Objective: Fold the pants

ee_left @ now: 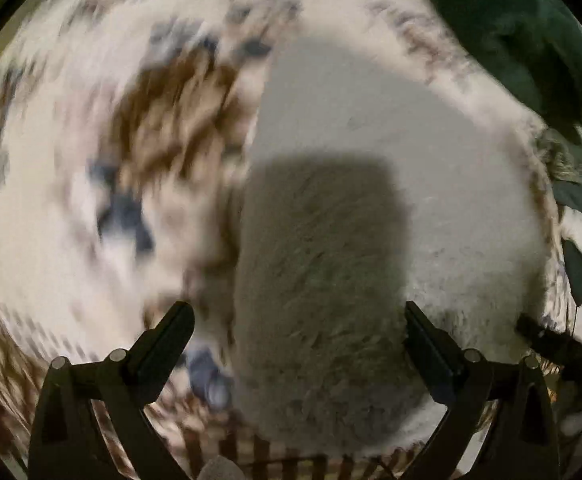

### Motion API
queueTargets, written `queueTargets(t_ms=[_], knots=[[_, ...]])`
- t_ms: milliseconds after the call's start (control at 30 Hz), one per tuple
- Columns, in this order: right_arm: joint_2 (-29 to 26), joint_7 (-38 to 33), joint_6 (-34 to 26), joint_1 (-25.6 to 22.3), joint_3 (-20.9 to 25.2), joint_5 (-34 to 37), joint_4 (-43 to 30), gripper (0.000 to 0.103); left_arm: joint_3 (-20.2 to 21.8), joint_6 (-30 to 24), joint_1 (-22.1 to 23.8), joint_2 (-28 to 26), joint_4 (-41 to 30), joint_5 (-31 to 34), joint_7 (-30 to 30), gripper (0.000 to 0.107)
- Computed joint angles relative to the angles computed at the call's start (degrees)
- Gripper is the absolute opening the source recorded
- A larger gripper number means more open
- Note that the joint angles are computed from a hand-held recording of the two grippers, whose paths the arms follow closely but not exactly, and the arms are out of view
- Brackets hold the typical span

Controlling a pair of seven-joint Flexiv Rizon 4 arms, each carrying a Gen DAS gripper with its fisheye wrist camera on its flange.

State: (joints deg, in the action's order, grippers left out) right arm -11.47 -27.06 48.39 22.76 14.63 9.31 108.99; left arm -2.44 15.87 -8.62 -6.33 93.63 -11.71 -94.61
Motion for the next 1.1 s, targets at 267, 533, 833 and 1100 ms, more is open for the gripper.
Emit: queueTargets(t_ms=[267,533,833,1100], knots=[[2.05,-1.97,15.01,-1.15,1.93,10.27,6.09,0.086,0.30,2.47,1.34,1.29,0.34,-4.01,2.26,0.103],[-10.89,-39.44,28.03,-15.61,15.24,52.30,-5.50,0.095,-0.96,6.26,3.19,-5.67,0.46,-18.64,5.01,0.103],[-16.09,-51.28,23.38,-13.57,12.20,58.04,-13.68,0.060,-1.80,11.36,4.03,-6.00,5.02,-28.92,9.23,0.051],[-12.35,-33.10,27.76,-4.46,5.94,38.92,-12.70,0.037,-1.91,9.96,6.12,-5.34,3.97,-40.14,15.45,0.041]])
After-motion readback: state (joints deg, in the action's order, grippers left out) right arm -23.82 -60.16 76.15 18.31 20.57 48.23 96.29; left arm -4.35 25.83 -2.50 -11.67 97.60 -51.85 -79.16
